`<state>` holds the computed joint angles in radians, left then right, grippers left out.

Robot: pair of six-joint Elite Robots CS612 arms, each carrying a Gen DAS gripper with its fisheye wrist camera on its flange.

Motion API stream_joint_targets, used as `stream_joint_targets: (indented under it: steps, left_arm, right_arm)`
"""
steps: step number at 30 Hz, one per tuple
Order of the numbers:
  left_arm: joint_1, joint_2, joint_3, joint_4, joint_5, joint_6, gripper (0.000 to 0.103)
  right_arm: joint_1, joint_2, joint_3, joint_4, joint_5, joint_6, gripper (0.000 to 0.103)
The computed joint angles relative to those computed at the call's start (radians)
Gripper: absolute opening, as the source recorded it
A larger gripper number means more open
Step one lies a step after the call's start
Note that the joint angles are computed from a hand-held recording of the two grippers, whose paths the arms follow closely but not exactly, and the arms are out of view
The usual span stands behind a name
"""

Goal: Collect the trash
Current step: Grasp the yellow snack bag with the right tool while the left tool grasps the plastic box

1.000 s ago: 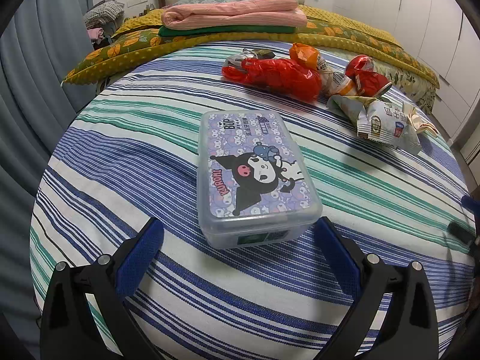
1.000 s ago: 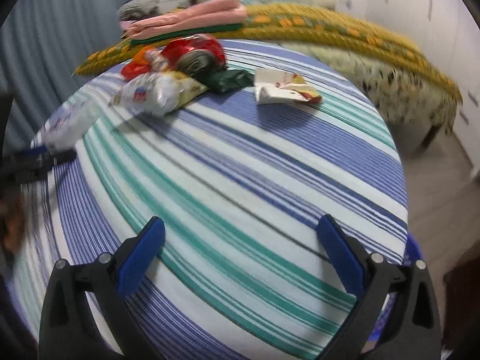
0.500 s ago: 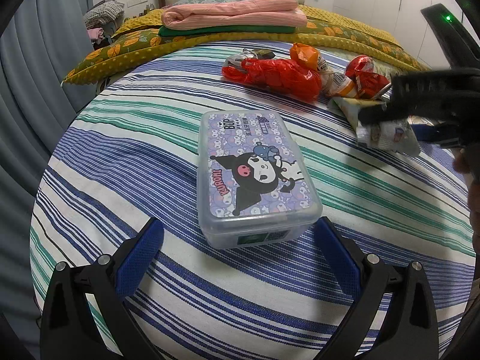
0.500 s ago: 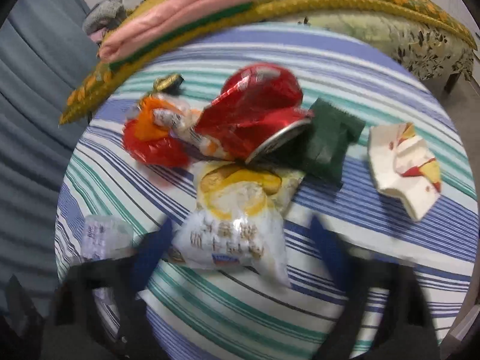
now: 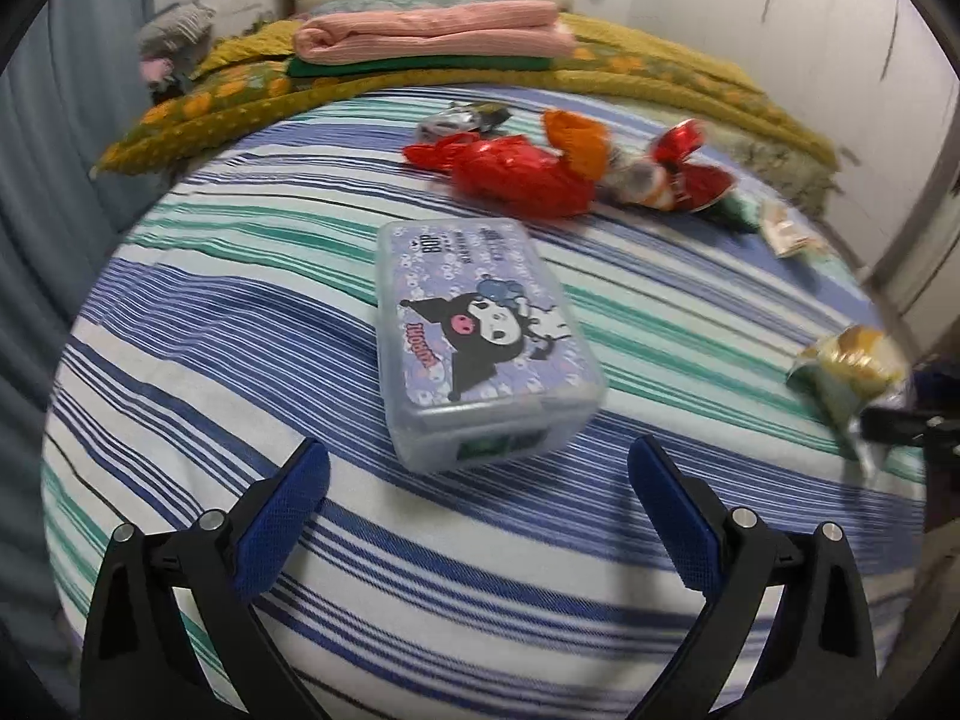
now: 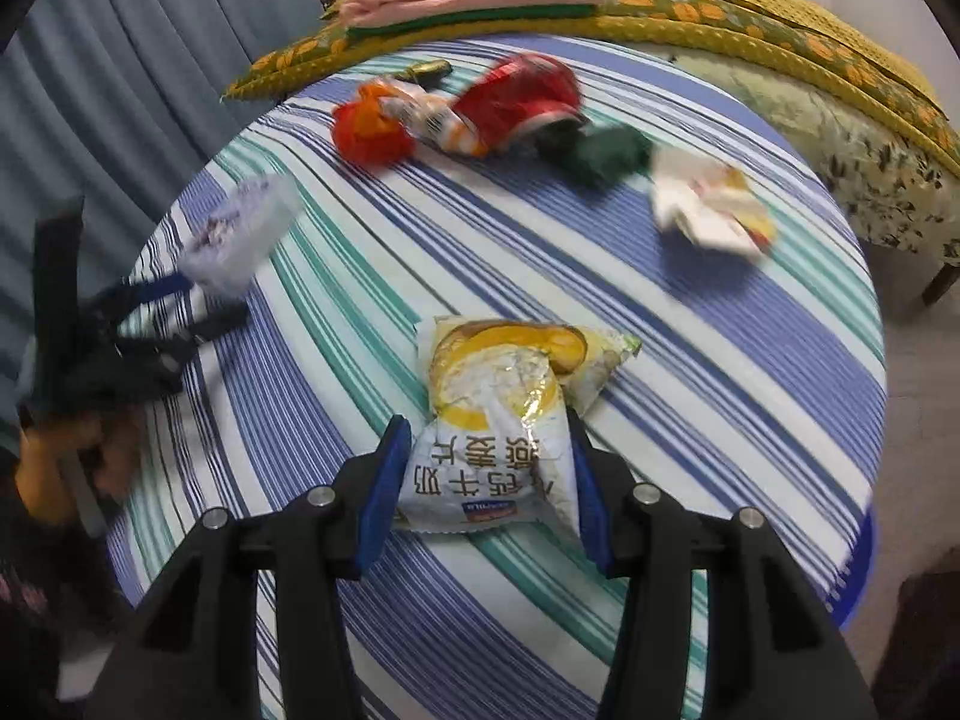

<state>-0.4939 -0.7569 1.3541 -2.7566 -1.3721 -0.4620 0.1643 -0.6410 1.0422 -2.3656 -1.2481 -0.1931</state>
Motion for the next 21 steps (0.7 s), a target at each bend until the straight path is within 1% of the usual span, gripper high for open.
stream_joint_targets:
  steps: [1,2,3,4,5,6,7,10,11,13,14,15,16,17,18,19,21]
  left_arm:
    - [0.005,-0.004,0.005,-0.020,-0.025,-0.006,0.098]
    - [0.007,-0.006,0.005,-0.032,-0.033,-0.010,0.098]
    - [0.007,-0.006,-0.001,-0.031,-0.031,-0.011,0.098]
    - [0.006,-0.002,-0.022,-0.002,-0.013,-0.006,0.098]
    - [0.006,0.002,-0.039,0.028,-0.002,-0.006,0.098]
    - [0.006,0.008,-0.062,0.068,0.007,-0.006,0.098]
    - [0.008,0.020,-0.097,0.127,0.018,-0.015,0.098]
    - [0.014,0.040,-0.151,0.216,0.038,-0.049,0.098]
    - [0.017,0.047,-0.170,0.245,0.031,-0.059,0.098]
    - [0.021,0.057,-0.196,0.292,0.025,-0.065,0.098]
    - [0.021,0.061,-0.206,0.311,0.030,-0.061,0.096]
    - [0.020,0.062,-0.212,0.325,0.039,-0.057,0.093]
    - [0.020,0.065,-0.220,0.339,0.041,-0.050,0.084]
    - [0.022,0.065,-0.222,0.337,0.025,-0.040,0.075]
    - [0.023,0.064,-0.221,0.334,0.017,-0.034,0.071]
    - [0.023,0.064,-0.222,0.332,0.011,-0.024,0.063]
    - [0.017,0.063,-0.219,0.330,0.034,-0.005,0.063]
  right_arm:
    - [-0.002,-0.003,0.007,-0.005,0.001,0.004,0.053]
    - [-0.006,-0.010,0.020,-0.015,0.003,0.011,0.054]
    - [-0.009,-0.013,0.025,-0.021,0.005,0.016,0.061]
    - [-0.011,-0.014,0.025,-0.023,0.007,0.019,0.071]
    - [-0.011,-0.014,0.022,-0.030,0.007,0.034,0.076]
    - [-0.010,-0.013,0.017,-0.033,0.003,0.046,0.084]
    - [-0.009,-0.012,0.013,-0.036,-0.002,0.061,0.087]
    - [-0.001,0.000,-0.019,-0.009,-0.004,0.081,0.087]
    - [0.004,0.003,-0.028,0.003,-0.017,0.073,0.087]
    - [0.017,0.014,-0.051,0.024,-0.072,0.055,0.086]
    - [0.020,0.017,-0.054,0.025,-0.091,0.051,0.084]
    - [0.021,0.017,-0.053,0.023,-0.107,0.047,0.066]
    - [0.023,0.015,-0.049,0.011,-0.130,0.045,0.051]
    - [0.020,0.012,-0.041,-0.002,-0.119,0.047,0.047]
    - [0.016,0.009,-0.037,-0.006,-0.103,0.047,0.043]
    - [0.014,0.007,-0.031,-0.010,-0.094,0.047,0.042]
    - [0.009,-0.006,-0.006,-0.040,-0.086,0.038,0.040]
